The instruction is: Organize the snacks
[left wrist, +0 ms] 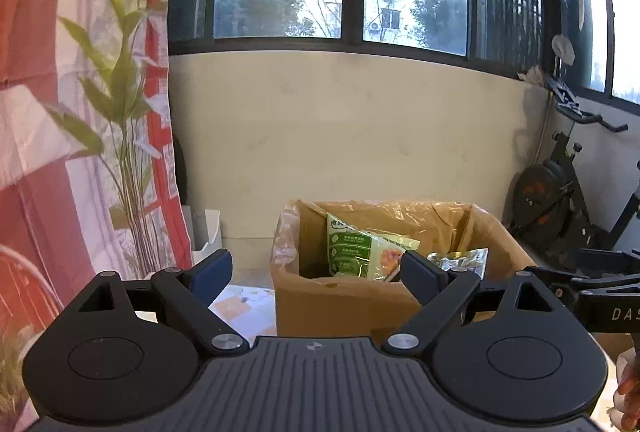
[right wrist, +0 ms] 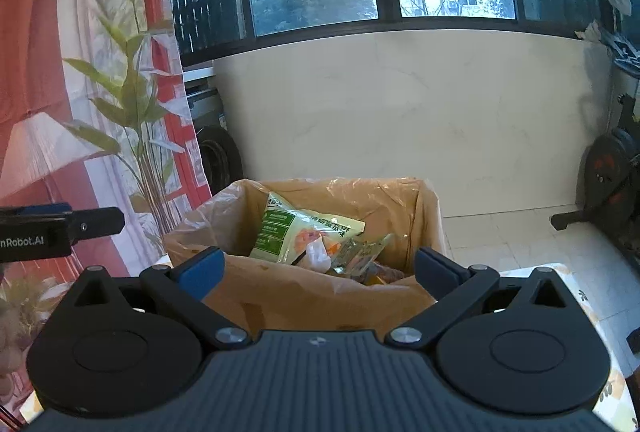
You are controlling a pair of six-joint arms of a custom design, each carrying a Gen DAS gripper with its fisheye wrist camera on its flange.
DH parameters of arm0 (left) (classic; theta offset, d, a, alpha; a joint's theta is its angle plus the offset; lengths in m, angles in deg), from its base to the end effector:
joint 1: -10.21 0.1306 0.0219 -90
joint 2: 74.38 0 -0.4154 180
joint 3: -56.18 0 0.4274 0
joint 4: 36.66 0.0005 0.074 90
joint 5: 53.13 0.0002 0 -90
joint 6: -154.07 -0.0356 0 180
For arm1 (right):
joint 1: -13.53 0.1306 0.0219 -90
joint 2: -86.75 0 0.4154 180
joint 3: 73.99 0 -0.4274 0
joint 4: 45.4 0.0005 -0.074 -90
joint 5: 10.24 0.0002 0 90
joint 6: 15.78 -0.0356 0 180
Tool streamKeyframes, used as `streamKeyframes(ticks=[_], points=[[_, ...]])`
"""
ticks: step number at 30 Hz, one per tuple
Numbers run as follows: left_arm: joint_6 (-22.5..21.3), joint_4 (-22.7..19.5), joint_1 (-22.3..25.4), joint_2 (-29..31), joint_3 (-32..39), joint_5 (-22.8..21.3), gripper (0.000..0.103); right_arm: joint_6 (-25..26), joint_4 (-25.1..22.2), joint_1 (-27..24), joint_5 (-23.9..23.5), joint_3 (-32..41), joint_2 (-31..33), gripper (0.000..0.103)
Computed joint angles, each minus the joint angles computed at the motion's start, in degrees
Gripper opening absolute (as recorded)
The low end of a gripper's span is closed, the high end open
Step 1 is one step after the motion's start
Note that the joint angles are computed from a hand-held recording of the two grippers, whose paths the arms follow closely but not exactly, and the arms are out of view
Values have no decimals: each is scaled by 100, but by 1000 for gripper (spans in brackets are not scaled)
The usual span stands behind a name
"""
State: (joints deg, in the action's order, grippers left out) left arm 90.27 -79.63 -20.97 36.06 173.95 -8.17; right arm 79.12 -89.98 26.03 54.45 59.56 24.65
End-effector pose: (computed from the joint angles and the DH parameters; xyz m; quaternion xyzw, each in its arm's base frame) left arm 0.5871 -0.3264 0.5164 -0.1391 0.8286 0.0963 0.5337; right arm 0.7004 0.1704 0.5615 -0.2371 0.8139 0.2211 0.4821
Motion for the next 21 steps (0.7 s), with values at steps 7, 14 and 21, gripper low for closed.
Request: streamKeyframes(ticks=[7,14,21], points=[[244,2,-26,-103,-158,-22,92,27,102,-2,50,-221,-170,103],[419,-158,-36,-91,-132,-42,92,35,133,-14,85,-297,-226,103],[458,-167,-69,-119,-165,-94,92,66,111,-8,93,-274,-222,103]])
